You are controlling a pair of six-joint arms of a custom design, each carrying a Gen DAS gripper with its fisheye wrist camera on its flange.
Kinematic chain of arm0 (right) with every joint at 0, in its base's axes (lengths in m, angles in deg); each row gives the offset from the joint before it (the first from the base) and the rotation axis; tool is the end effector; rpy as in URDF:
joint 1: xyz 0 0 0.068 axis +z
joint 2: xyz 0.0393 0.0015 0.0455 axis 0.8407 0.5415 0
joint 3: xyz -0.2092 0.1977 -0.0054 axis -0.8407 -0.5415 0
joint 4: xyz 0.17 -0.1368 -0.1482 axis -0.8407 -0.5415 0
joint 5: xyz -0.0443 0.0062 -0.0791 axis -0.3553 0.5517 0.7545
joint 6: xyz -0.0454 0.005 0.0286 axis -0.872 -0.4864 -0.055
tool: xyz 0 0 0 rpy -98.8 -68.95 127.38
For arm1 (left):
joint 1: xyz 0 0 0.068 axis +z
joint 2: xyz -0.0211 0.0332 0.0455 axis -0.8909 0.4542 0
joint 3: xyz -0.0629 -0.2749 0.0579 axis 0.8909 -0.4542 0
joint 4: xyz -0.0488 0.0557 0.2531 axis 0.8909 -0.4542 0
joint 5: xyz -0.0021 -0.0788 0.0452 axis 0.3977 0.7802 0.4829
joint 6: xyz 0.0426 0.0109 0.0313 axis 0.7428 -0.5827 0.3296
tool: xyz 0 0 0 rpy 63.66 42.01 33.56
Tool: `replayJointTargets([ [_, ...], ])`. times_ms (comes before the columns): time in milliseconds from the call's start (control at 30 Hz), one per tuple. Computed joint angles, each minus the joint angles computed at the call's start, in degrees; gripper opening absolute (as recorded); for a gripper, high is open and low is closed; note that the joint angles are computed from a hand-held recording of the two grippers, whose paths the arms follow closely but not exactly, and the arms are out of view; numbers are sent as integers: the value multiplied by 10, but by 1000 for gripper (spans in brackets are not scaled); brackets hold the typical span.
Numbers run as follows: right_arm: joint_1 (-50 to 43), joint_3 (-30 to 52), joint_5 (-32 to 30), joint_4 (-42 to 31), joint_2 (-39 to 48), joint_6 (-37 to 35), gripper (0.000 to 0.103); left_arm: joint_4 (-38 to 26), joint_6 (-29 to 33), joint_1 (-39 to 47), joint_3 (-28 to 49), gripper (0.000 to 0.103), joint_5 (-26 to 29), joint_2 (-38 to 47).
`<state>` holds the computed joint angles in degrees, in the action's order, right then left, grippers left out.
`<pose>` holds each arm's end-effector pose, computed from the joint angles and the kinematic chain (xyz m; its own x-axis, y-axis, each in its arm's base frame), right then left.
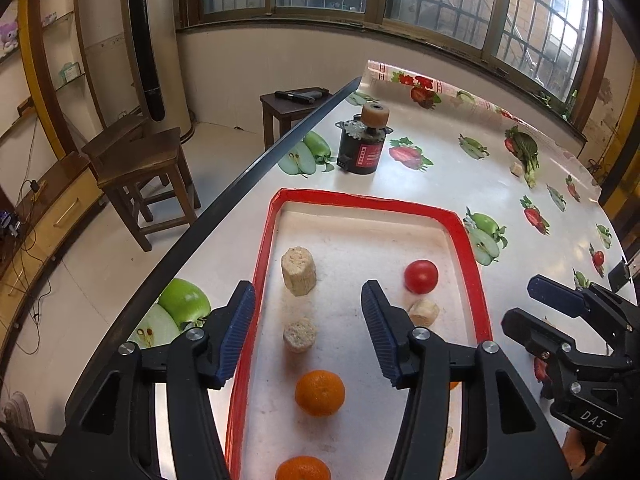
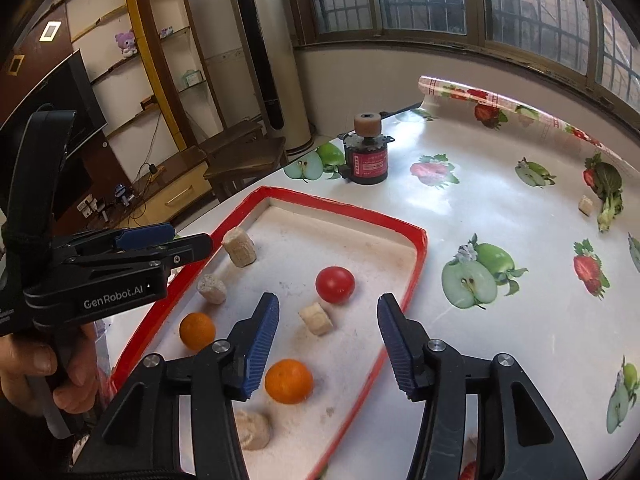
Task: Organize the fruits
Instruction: 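Move both open tools back toward the items on the table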
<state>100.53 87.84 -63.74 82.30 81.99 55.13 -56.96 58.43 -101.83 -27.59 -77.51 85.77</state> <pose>0.2014 0.1719 0.1802 -0.7320 0.0443 -0.6799 -0.0612 0.9896 0.1304 0.2739 -0.2131 0.1796 -0.7423 0.2177 -0.6338 0.3295 0.9421 -0.0624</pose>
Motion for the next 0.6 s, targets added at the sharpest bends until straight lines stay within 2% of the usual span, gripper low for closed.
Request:
replayJointTargets([
  [233, 108, -62, 123, -112, -141, 109, 53, 23, -25, -59, -60, 54, -11, -66],
  [333, 174, -73, 181, -192, -186, 180, 53, 36, -35, -92, -83, 54, -23, -92],
  [400, 234, -72, 233, -265, -202, 256, 54, 39, -41, -114, -90, 54, -32, -102],
  [467, 299, -59, 278, -362, -192, 361, 58, 38, -47, -137, -92, 60, -42, -107],
  [600, 404, -49, 305, -540, -183, 578, 59, 28, -54, -180, -81, 60, -53, -102],
])
